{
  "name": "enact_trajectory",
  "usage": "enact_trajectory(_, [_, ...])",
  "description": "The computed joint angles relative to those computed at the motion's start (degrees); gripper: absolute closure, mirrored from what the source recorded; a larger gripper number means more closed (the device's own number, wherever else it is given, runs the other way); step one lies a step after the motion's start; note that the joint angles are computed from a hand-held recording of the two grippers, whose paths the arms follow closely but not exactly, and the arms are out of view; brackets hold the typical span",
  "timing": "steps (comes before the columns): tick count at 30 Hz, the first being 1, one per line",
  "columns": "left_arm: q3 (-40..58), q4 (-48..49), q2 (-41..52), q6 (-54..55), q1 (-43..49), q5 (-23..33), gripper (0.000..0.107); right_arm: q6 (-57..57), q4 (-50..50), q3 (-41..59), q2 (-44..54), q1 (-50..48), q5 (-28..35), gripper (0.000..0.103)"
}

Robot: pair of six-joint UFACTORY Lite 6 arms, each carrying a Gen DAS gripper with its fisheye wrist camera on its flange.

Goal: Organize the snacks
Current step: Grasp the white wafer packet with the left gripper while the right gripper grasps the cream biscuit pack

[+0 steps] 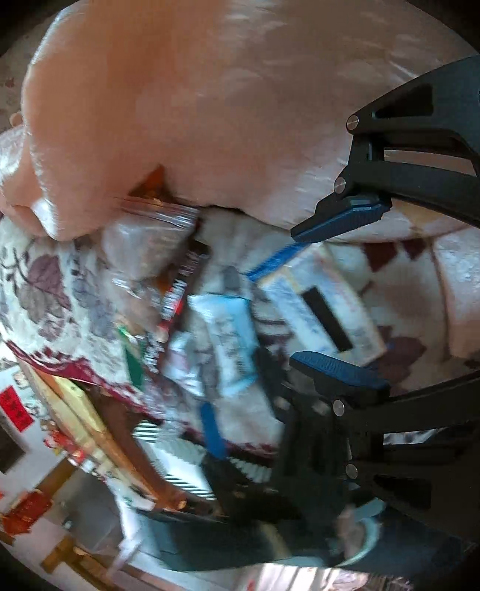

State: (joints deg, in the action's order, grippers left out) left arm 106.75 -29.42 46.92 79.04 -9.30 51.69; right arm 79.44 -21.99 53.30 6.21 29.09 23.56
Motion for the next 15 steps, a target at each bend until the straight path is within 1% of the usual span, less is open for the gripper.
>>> enact_trajectory(2, [0.0,1.6,0.5,-0.8,-1.2,0.0,0.016,-1.2,1.9,-1.3,0.0,0.6,-1.3,0.041])
enact_trajectory(4, [-0.2,2.0,0.8,-0.6,-2.0,0.5,0.021,-1.9,3.5,-2.1,0.0,0.8,-1.7,0.041])
enact_trajectory(5, [-0.8,2.3,0.6,-0.6,-2.2,0.4,0.035,-2.0,3.7,-2.5,0.0,0.9,-1.7,0.041])
enact_trajectory(6, [-1.2,2.9,0.7,-1.2,-2.5,0.1,0.056,-2.4,4.2,-2.8,0.0,0.8,-1.8,0.041])
enact_trajectory(8, [-1.3,3.6,1.3,-3.2,-2.6,-0.4,0.075,-3.7,5.9,-3.4,0.2,0.5,-2.5,0.041])
enact_trajectory(9, [-0.5,2.7,1.9,-3.5,-2.1,0.3,0.079,-4.9,7.4,-3.6,0.4,0.2,-2.9,0.041])
enact_trajectory(11, [2.4,1.7,3.5,-5.3,-0.9,2.8,0.084,-6.0,8.8,-4.0,0.5,0.2,-4.1,0.041])
enact_trajectory(13, [3.9,0.6,4.0,-6.4,0.7,4.5,0.084,-6.1,9.0,-4.1,0.5,0.2,-4.9,0.041])
enact_trajectory(15, [3.0,-0.1,3.1,-6.7,2.2,4.1,0.084,-5.8,9.1,-4.2,0.9,0.5,-6.1,0.041])
